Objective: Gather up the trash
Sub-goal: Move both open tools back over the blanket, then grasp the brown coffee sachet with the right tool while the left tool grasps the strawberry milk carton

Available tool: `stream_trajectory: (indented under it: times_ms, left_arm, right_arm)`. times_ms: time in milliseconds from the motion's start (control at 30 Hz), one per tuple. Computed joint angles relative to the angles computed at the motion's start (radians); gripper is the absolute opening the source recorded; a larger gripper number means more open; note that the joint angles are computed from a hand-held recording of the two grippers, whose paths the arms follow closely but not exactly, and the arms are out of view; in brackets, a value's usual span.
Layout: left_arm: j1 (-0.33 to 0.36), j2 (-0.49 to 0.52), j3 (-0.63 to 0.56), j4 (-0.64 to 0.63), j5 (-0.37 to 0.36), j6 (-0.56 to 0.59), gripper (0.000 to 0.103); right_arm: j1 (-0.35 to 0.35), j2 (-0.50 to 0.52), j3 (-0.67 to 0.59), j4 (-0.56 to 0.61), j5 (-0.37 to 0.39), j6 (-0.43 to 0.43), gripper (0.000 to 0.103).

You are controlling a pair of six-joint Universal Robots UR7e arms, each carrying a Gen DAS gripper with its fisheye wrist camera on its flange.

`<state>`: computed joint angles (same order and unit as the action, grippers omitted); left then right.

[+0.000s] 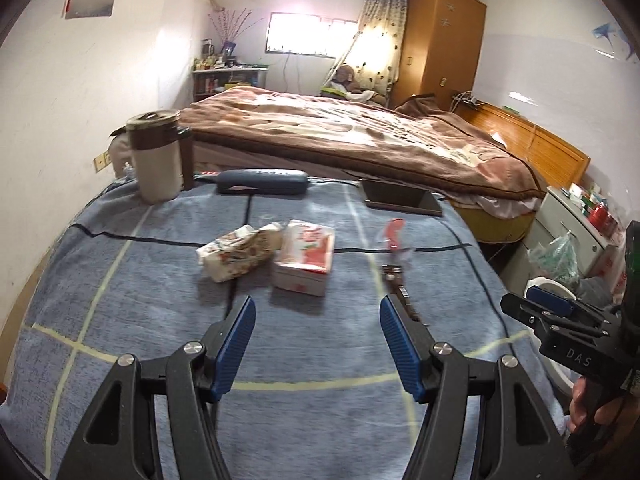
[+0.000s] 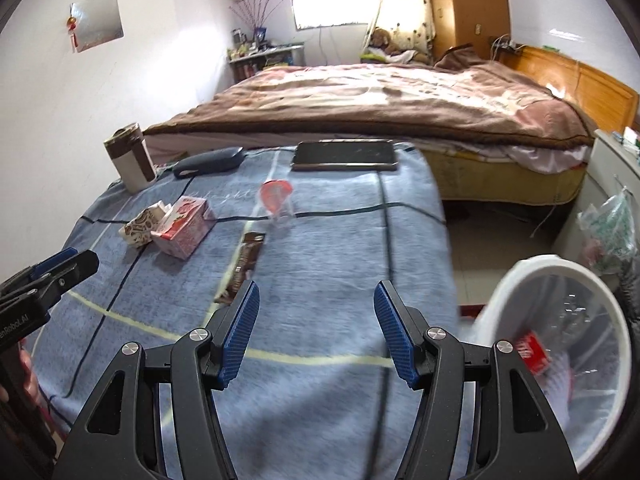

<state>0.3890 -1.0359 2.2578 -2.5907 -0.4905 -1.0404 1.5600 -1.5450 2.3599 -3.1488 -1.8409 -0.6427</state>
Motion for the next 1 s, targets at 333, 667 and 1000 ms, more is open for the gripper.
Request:
stream_trajectory:
  times_ms: [333, 667, 1000]
  left_arm:
    - [0.076, -0.011, 0.005, -0.057, -0.012, 0.074, 0.067]
    - [0.135, 0.027, -0.021, -0.169, -0.04, 0.197, 0.067]
    - [0.17, 0.069, -0.068, -0.22, -0.063, 0.285, 0.067]
  right_arm:
    - [0.057, 0.147, -0.061, 0.012, -0.054, 0.009, 0.061]
    - [0.064, 0.224, -0.112, 0.082, -0.066, 0.024, 0.05]
    - [0.071, 0.254, -0.114, 0.046, -0.103, -0.002, 0.018]
